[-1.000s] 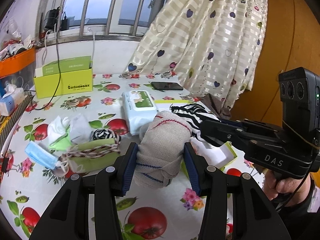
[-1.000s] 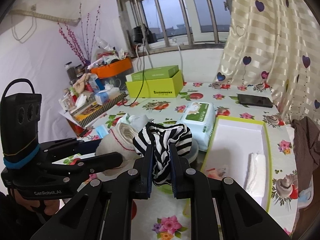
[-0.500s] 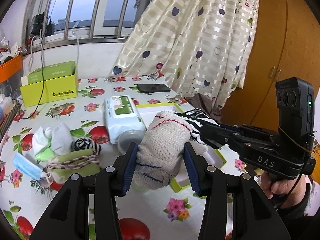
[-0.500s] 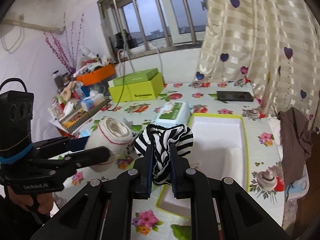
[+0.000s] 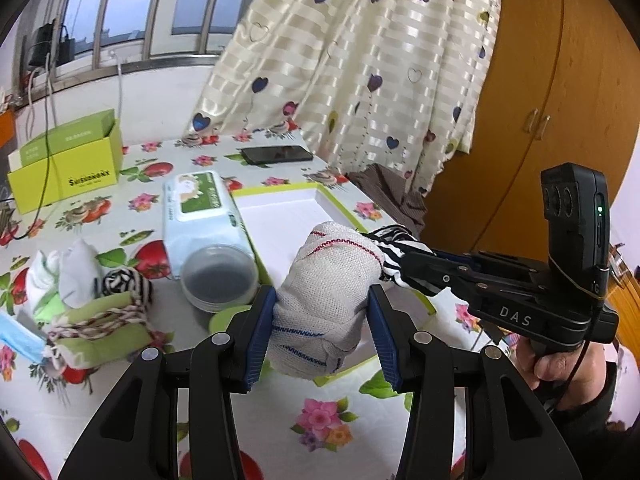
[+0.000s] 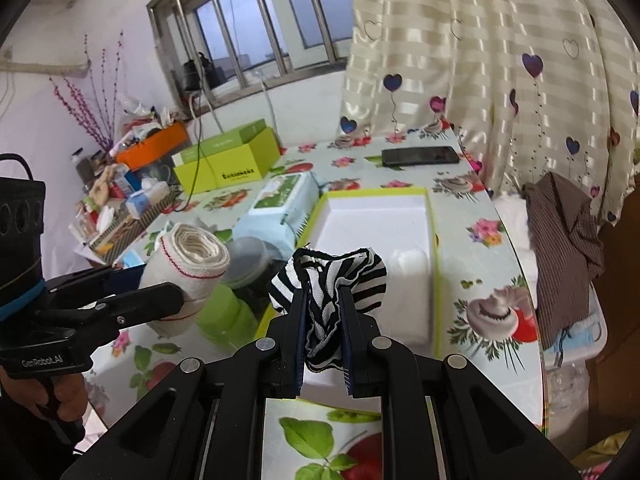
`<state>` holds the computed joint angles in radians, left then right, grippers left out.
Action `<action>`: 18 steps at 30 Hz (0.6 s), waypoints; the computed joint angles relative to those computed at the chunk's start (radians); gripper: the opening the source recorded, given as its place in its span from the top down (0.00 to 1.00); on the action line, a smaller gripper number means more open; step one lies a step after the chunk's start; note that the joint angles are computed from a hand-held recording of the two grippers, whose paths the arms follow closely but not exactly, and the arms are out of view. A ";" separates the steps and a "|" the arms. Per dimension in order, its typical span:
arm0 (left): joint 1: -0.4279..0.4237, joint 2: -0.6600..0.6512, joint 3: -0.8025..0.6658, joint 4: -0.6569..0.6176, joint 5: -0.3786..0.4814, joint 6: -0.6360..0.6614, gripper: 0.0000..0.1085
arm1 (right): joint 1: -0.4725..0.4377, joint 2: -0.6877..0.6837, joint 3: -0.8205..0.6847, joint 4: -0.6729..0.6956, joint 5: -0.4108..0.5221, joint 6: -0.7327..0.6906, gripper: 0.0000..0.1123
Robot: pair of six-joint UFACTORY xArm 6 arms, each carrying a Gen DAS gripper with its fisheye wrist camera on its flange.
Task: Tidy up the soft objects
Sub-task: 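Carry the sock bundle and striped cloth with both grippers over the white tray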
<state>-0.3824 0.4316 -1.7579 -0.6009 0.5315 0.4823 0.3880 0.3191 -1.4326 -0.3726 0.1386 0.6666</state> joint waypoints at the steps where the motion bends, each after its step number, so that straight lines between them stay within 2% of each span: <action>1: -0.003 0.007 -0.008 0.004 0.008 -0.002 0.56 | -0.002 -0.002 0.006 0.008 0.000 -0.006 0.88; 8: -0.017 0.078 -0.088 0.045 0.083 -0.033 0.56 | -0.013 -0.010 0.049 0.073 0.011 -0.052 0.88; 18: -0.028 0.168 -0.192 0.069 0.190 -0.054 0.56 | -0.019 0.023 0.031 0.151 0.082 -0.119 0.87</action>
